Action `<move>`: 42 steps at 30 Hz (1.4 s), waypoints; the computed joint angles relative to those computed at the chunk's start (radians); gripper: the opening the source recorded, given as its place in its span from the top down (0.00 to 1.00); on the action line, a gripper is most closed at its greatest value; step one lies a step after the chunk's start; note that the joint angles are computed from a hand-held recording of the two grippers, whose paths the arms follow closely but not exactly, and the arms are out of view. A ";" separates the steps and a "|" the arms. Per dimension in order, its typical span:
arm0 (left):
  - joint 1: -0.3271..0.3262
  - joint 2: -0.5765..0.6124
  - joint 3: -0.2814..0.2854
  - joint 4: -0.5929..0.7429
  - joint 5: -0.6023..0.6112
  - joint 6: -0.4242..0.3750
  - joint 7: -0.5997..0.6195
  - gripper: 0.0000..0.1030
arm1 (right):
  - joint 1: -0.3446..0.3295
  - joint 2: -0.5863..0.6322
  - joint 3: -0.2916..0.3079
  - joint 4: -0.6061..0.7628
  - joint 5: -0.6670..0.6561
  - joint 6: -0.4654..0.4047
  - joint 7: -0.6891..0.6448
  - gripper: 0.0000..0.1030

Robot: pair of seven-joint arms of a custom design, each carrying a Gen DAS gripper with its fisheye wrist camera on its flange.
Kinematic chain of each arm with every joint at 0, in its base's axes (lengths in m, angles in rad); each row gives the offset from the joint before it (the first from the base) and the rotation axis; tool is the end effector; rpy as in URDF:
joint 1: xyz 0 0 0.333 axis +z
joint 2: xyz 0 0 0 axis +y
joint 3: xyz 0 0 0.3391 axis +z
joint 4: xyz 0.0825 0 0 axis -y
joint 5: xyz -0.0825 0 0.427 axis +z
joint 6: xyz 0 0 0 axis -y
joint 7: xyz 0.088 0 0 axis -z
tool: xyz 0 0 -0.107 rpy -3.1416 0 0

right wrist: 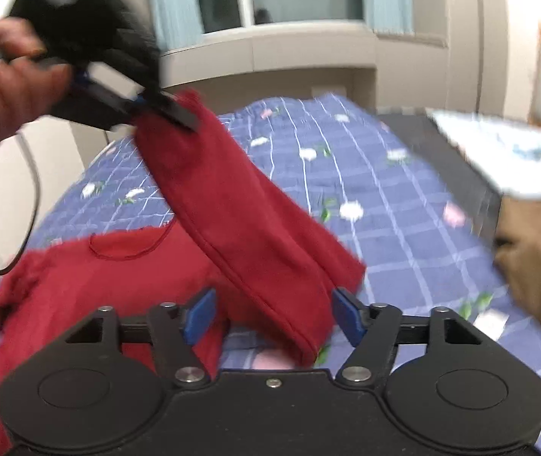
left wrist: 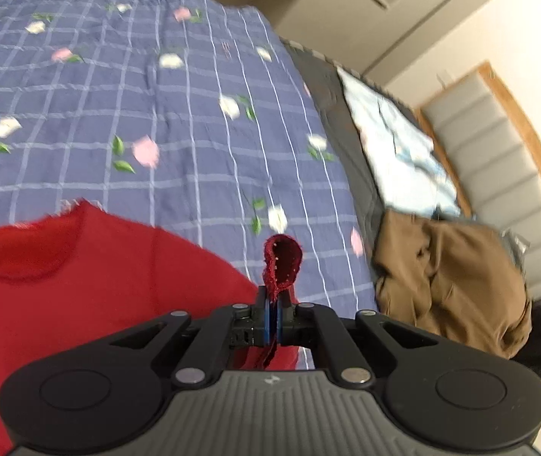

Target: Fold small clothes

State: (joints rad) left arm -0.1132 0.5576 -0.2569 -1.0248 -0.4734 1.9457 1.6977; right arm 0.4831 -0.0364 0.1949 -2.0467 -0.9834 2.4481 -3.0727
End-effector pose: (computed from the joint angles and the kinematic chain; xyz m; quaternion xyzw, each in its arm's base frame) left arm 0.7523 -0.2533 0.6068 0.5415 -0.7668 0.3248 0.1152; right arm 0.4801 0.3874 0.5081 -0.5340 0.7329 -0.2811 0.3143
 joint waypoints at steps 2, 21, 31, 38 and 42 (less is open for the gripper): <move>0.012 0.002 0.002 0.017 -0.006 0.008 0.010 0.98 | -0.011 -0.006 -0.009 -0.016 -0.007 0.038 0.115 0.26; 0.133 -0.170 0.065 -0.258 -0.055 0.218 0.092 0.98 | -0.145 0.260 -0.135 0.082 0.425 0.525 -0.062 0.24; 0.168 -0.193 0.100 -0.310 -0.017 0.289 0.071 0.99 | -0.109 0.342 -0.126 0.178 0.602 0.523 -0.329 0.22; 0.178 -0.203 0.113 -0.366 0.015 0.313 0.061 0.98 | -0.105 0.439 -0.104 0.320 0.701 0.382 -0.530 0.23; 0.183 -0.214 0.125 -0.404 0.042 0.340 0.052 0.98 | -0.119 0.484 -0.078 0.387 0.764 0.312 -0.669 0.32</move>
